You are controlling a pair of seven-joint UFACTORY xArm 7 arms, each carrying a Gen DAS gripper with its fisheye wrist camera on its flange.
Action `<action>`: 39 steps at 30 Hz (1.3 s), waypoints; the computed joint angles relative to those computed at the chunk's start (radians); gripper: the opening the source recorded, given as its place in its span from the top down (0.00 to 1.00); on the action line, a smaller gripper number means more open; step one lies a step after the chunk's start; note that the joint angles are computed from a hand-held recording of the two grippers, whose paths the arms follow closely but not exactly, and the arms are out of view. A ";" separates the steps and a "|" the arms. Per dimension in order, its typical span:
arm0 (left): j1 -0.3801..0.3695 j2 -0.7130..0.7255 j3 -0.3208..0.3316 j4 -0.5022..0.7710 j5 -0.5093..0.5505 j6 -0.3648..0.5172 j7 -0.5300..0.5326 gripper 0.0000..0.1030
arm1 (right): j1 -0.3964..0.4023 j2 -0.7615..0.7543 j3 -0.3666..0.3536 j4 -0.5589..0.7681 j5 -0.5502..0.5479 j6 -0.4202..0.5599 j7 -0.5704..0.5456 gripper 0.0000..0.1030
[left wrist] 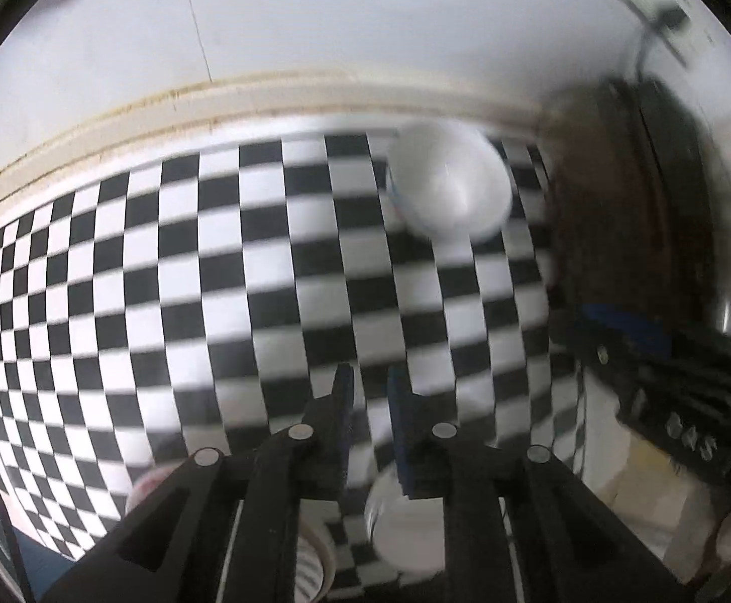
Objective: Organize plates and bowls
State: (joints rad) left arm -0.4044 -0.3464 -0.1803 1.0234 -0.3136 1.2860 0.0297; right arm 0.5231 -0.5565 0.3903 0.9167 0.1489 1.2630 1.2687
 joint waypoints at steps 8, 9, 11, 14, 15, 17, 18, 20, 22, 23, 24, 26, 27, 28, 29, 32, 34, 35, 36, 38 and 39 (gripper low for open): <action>0.017 0.298 -0.004 0.171 -0.050 -0.080 -0.107 0.87 | -0.121 0.313 -0.154 0.172 -0.118 0.092 -0.322 0.65; 0.017 0.330 -0.006 0.185 -0.058 -0.087 -0.116 0.87 | -0.131 0.345 -0.164 0.183 -0.124 0.100 -0.352 0.65; 0.014 0.388 -0.013 0.207 -0.079 -0.097 -0.128 0.87 | -0.150 0.414 -0.179 0.209 -0.149 0.131 -0.397 0.65; 0.009 0.452 -0.023 0.234 -0.100 -0.104 -0.136 0.87 | -0.164 0.474 -0.196 0.215 -0.159 0.139 -0.447 0.65; 0.008 0.465 -0.026 0.238 -0.104 -0.103 -0.138 0.87 | -0.167 0.485 -0.200 0.211 -0.152 0.131 -0.456 0.65; 0.006 0.501 -0.031 0.257 -0.113 -0.101 -0.141 0.86 | -0.174 0.509 -0.209 0.207 -0.137 0.120 -0.478 0.65; 0.008 0.504 -0.031 0.264 -0.119 -0.112 -0.141 0.86 | -0.176 0.516 -0.211 0.204 -0.132 0.115 -0.482 0.65; 0.010 0.539 -0.032 0.320 -0.103 -0.075 -0.138 0.86 | -0.179 0.523 -0.214 0.192 -0.122 0.104 -0.474 0.67; 0.017 0.544 -0.029 0.336 -0.094 -0.058 -0.132 0.85 | -0.190 0.513 -0.225 0.167 -0.070 0.066 -0.488 0.84; 0.017 0.551 -0.030 0.345 -0.092 -0.053 -0.131 0.84 | -0.193 0.509 -0.226 0.164 -0.064 0.063 -0.481 0.84; 0.018 0.557 -0.029 0.356 -0.084 -0.043 -0.131 0.84 | -0.194 0.507 -0.226 0.164 -0.062 0.063 -0.477 0.84; 0.020 0.570 -0.027 0.384 -0.065 -0.024 -0.127 0.85 | -0.201 0.488 -0.232 0.140 -0.021 0.036 -0.474 0.85; 0.021 0.577 -0.026 0.397 -0.054 -0.013 -0.125 0.85 | -0.206 0.473 -0.236 0.120 0.014 0.013 -0.476 0.86; 0.021 0.582 -0.024 0.404 -0.043 -0.008 -0.124 0.85 | -0.209 0.459 -0.240 0.100 0.052 -0.010 -0.477 0.87; 0.023 0.588 -0.022 0.417 -0.034 0.003 -0.121 0.85 | -0.211 0.449 -0.242 0.085 0.087 -0.032 -0.485 0.88; 0.026 0.598 -0.017 0.443 -0.003 0.013 -0.117 0.86 | -0.209 0.448 -0.236 0.079 0.120 -0.052 -0.494 0.88; 0.031 0.599 -0.015 0.449 0.003 0.014 -0.106 0.87 | -0.205 0.463 -0.230 0.092 0.108 -0.035 -0.499 0.87; 0.037 0.601 -0.015 0.458 -0.006 0.023 -0.099 0.88 | -0.205 0.453 -0.231 0.073 0.116 -0.045 -0.499 0.86; 0.042 0.598 -0.015 0.456 -0.016 0.023 -0.091 0.89 | -0.205 0.451 -0.230 0.068 0.122 -0.053 -0.490 0.86; 0.045 0.594 -0.014 0.467 -0.012 0.030 -0.079 0.90 | -0.204 0.430 -0.228 0.038 0.125 -0.076 -0.477 0.93; 0.044 0.591 -0.013 0.467 -0.002 0.028 -0.072 0.90 | -0.206 0.415 -0.231 0.019 0.136 -0.097 -0.475 0.93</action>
